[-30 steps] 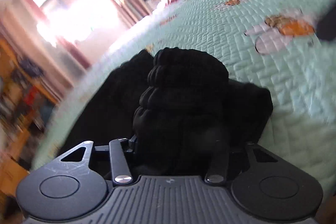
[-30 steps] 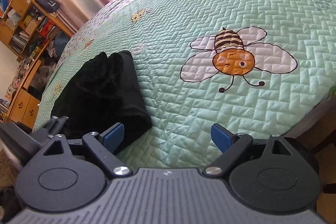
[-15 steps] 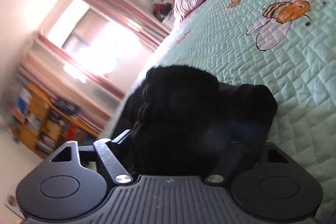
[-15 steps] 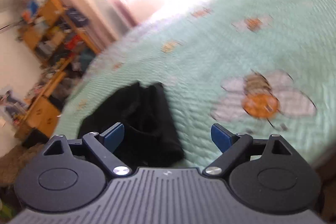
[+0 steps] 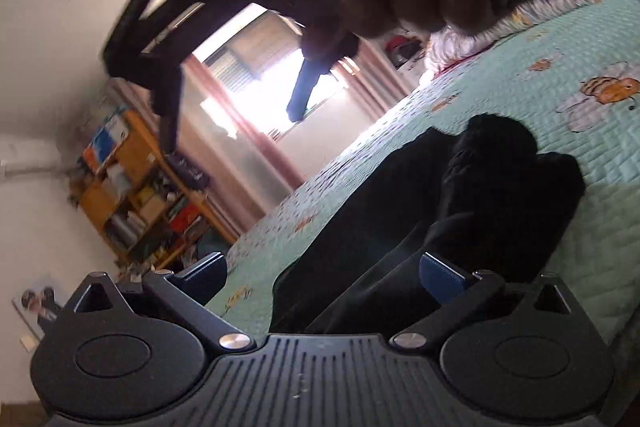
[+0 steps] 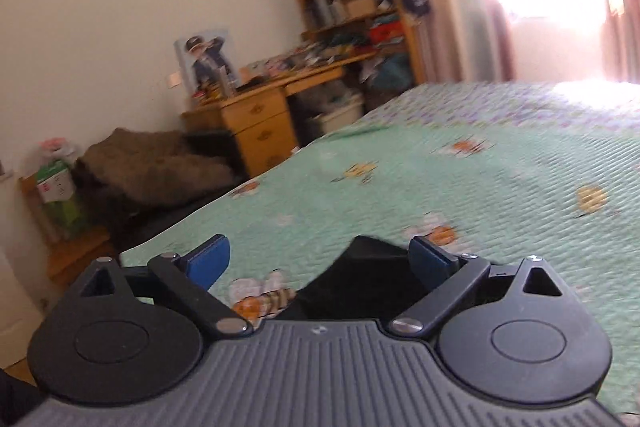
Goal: Fold clothes
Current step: 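Grasp the trousers with the right gripper while the left gripper holds them up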
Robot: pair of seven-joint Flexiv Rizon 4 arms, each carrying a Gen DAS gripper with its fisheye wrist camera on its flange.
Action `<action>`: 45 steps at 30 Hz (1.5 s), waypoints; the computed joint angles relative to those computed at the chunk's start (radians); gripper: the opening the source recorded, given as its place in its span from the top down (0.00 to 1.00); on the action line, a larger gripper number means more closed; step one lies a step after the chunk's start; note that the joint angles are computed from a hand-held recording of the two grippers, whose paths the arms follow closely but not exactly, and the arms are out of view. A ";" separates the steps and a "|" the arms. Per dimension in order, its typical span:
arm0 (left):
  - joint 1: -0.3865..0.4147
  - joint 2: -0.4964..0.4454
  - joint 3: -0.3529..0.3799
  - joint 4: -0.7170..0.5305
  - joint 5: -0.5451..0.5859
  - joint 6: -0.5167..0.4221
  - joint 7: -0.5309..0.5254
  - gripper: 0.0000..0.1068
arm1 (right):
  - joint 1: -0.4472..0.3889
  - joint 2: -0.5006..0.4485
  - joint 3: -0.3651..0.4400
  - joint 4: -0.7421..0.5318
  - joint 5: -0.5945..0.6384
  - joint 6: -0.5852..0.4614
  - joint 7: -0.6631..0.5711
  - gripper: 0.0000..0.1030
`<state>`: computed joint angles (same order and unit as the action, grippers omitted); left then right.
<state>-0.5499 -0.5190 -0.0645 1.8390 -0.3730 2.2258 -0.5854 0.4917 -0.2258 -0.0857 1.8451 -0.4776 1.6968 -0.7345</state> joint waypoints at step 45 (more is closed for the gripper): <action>0.922 -0.032 -0.912 0.084 0.321 -0.559 -0.421 0.04 | 0.374 0.010 -0.690 0.258 -0.440 0.015 0.699 0.74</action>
